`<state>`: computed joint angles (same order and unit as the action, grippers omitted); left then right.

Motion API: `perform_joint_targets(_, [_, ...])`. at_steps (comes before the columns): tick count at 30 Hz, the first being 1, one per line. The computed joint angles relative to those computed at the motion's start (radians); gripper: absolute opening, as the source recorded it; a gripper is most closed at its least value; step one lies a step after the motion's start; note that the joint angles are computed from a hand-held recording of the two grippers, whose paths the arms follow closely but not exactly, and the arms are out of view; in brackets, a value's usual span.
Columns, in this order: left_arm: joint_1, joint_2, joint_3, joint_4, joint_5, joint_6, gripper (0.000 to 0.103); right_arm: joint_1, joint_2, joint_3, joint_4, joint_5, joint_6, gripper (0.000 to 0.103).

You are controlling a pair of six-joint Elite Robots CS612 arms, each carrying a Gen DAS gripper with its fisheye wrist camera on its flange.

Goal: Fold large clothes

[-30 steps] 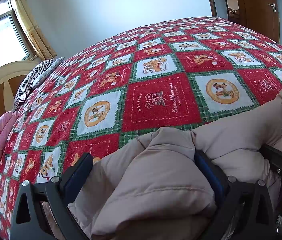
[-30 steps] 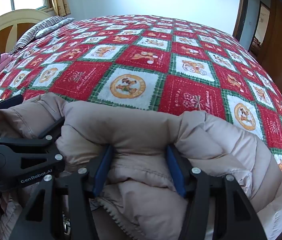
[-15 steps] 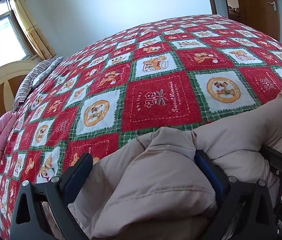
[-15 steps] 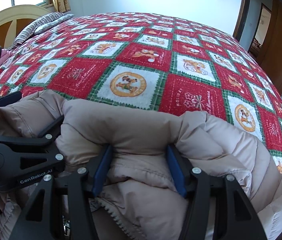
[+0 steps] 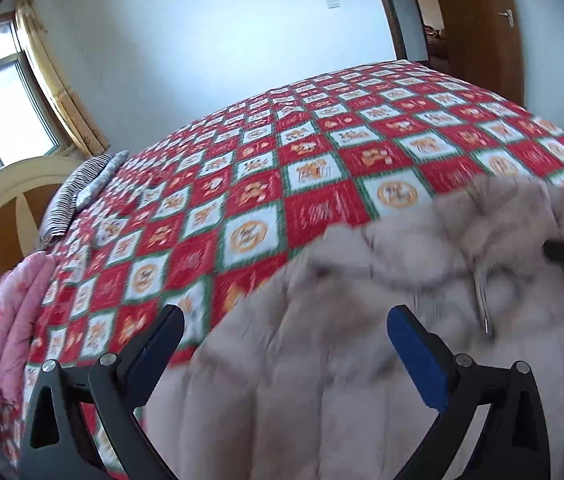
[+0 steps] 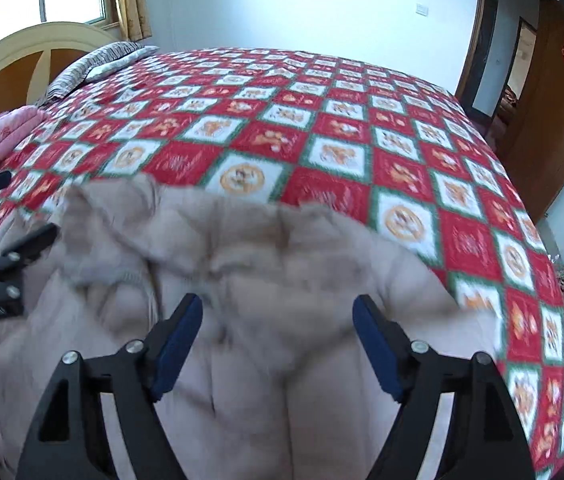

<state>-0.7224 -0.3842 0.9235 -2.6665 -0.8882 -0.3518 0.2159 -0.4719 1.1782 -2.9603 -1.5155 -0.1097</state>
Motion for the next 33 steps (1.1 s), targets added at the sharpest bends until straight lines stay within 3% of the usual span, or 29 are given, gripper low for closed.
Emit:
perform_joint_targets(3, [-0.029,-0.095,0.226,-0.080,0.044,-0.036,0.102,-0.018,-0.066,0.164,-0.077,-0.010,0.002,0.080])
perform_joint_targets(6, [-0.052,-0.171,0.407,-0.098,0.037,-0.137,0.102,-0.040,-0.115,0.310,-0.148,-0.039,0.036,0.080])
perform_joint_targets(9, [-0.077,-0.223,0.538,-0.104,0.037,-0.243,0.102,-0.054,-0.149,0.409,-0.193,-0.081,0.071,0.080])
perform_joint_targets(13, [-0.107,-0.265,0.656,-0.136,0.027,-0.343,0.102,-0.074,-0.192,0.533,-0.268,-0.075,0.118,0.081])
perform_joint_targets(18, [-0.143,-0.290,0.747,-0.200,-0.004,-0.418,0.102,-0.086,-0.228,0.646,-0.345,-0.077,0.139,0.081])
perform_joint_targets(22, [-0.176,-0.293,0.780,-0.241,0.007,-0.422,0.102,-0.094,-0.251,0.717,-0.363,-0.053,0.143,0.081])
perform_joint_targets(27, [-0.198,-0.298,0.817,-0.319,-0.042,-0.414,0.102,-0.098,-0.270,0.786,-0.402,-0.021,0.156,0.080])
perform_joint_targets(33, [-0.236,-0.298,0.848,-0.363,-0.041,-0.391,0.102,-0.098,-0.276,0.851,-0.447,0.008,0.173,0.074])
